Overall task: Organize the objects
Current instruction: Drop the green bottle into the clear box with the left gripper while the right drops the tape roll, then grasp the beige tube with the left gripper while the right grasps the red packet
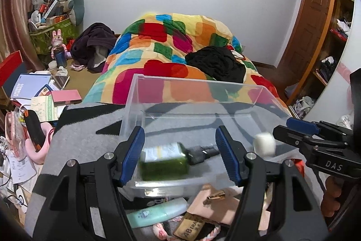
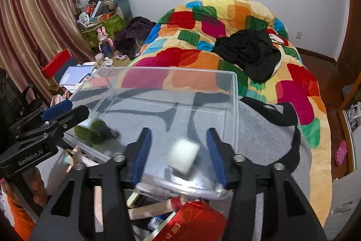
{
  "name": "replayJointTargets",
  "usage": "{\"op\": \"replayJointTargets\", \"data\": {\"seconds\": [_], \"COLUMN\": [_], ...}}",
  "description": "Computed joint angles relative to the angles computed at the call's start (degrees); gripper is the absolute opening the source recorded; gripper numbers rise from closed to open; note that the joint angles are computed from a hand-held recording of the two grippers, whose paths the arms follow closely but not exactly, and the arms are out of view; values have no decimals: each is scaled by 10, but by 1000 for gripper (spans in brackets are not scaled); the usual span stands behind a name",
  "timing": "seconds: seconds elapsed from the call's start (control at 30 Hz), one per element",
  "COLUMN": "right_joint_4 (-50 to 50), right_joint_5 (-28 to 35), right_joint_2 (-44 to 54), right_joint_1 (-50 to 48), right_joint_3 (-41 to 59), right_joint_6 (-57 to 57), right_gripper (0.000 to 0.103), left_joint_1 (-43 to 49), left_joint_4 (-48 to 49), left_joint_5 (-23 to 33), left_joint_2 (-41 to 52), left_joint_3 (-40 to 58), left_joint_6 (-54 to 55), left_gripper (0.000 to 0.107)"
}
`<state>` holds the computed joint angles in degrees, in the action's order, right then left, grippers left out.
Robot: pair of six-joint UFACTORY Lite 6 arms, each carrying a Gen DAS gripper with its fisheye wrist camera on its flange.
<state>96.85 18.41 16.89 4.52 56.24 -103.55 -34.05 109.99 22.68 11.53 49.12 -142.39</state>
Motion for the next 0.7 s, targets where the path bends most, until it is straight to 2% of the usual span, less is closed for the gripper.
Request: {"op": "replayJointTargets", "data": {"seconds": [0.13,0.23,0.3,0.37,0.43,0.6,0.7], "right_joint_4": [70,134,164,186,193,165,190], "right_joint_5": [-5,3,6,10,20,39,35], "right_joint_2": [-57,-114,-154,-192,-221,-243,-230], "right_joint_1": [0,-7,-11,-18,-28,-52,-54], "right_joint_3": [-53,-107,-144,-181,-214,-269,-289], "right_joint_6": [-76,-142,-175,-198,-204,-180,-209], "right_gripper": [59,69,72,77,83,83,83], "left_joint_1": [-10,-32,-55,-79,-100,-141,-164], "left_joint_4": [-11,-22,-43,-54,-61,-71,-62], "left_joint_5": [2,27,55,79,92,96,90], "left_joint_2": [-28,-61,-84,-103,-119,-108,-72], "left_joint_3": [-19,-44,-64,-84,-104,-119,-110], "left_joint_6": [5,2,10,5,-3,-39,-70], "left_gripper": [69,81,90,96,97,99,99]}}
